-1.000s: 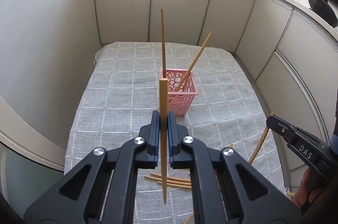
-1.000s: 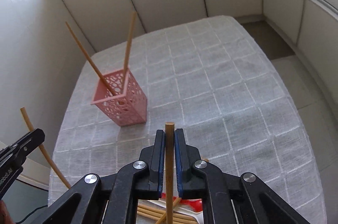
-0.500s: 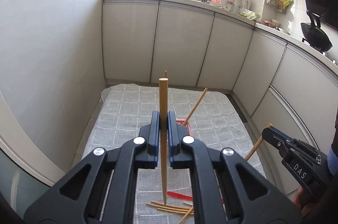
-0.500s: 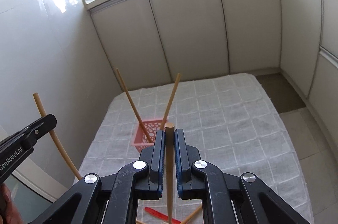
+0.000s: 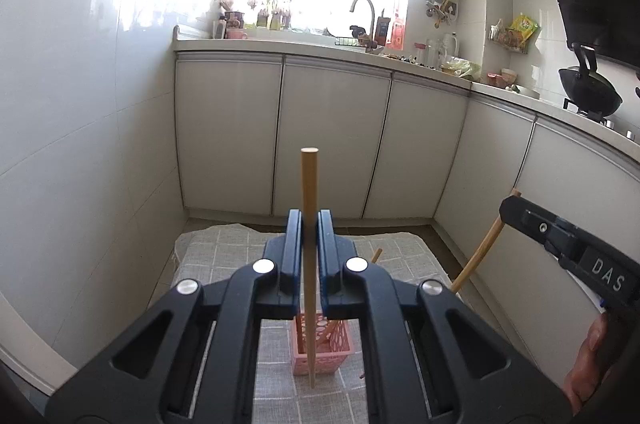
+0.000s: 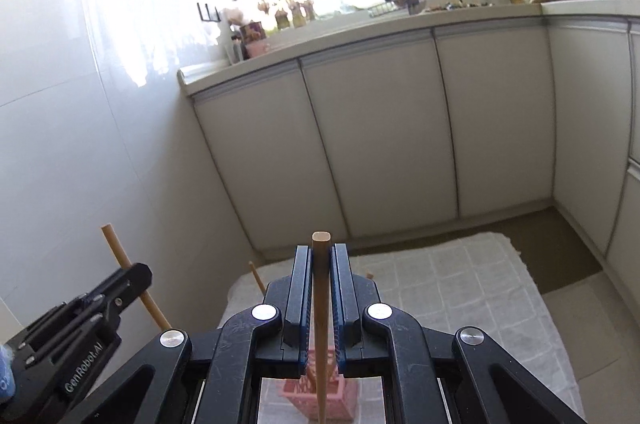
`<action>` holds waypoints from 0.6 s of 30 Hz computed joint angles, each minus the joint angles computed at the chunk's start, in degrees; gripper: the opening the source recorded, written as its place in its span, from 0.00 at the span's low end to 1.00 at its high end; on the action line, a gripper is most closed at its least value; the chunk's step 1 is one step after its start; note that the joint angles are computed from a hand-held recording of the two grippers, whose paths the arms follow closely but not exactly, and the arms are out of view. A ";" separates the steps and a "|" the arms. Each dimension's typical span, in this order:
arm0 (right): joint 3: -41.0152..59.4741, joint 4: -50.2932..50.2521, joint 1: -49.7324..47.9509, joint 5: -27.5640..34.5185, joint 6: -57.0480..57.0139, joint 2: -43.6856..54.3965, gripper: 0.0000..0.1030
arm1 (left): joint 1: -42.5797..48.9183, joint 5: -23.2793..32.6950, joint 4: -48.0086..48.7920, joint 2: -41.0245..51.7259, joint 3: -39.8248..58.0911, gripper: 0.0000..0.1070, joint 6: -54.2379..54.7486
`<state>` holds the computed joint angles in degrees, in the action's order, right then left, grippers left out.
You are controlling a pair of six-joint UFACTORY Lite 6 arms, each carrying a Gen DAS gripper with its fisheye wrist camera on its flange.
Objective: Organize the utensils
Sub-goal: 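Carry both chopsticks into the pink basket and open both tools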
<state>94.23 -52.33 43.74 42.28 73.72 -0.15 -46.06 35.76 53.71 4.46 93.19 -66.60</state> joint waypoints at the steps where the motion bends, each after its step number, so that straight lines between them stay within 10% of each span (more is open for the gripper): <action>1: 1.37 -0.09 -0.55 -0.62 -0.55 1.46 0.07 | 0.52 -1.10 0.69 1.18 0.67 0.08 -0.43; 18: -4.29 8.83 -16.08 -23.98 -2.49 13.03 0.07 | 6.86 -15.11 10.22 13.44 -1.80 0.08 -11.48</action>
<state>89.94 -43.49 27.66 18.30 71.23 12.88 -39.20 20.65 63.93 17.90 91.39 -78.08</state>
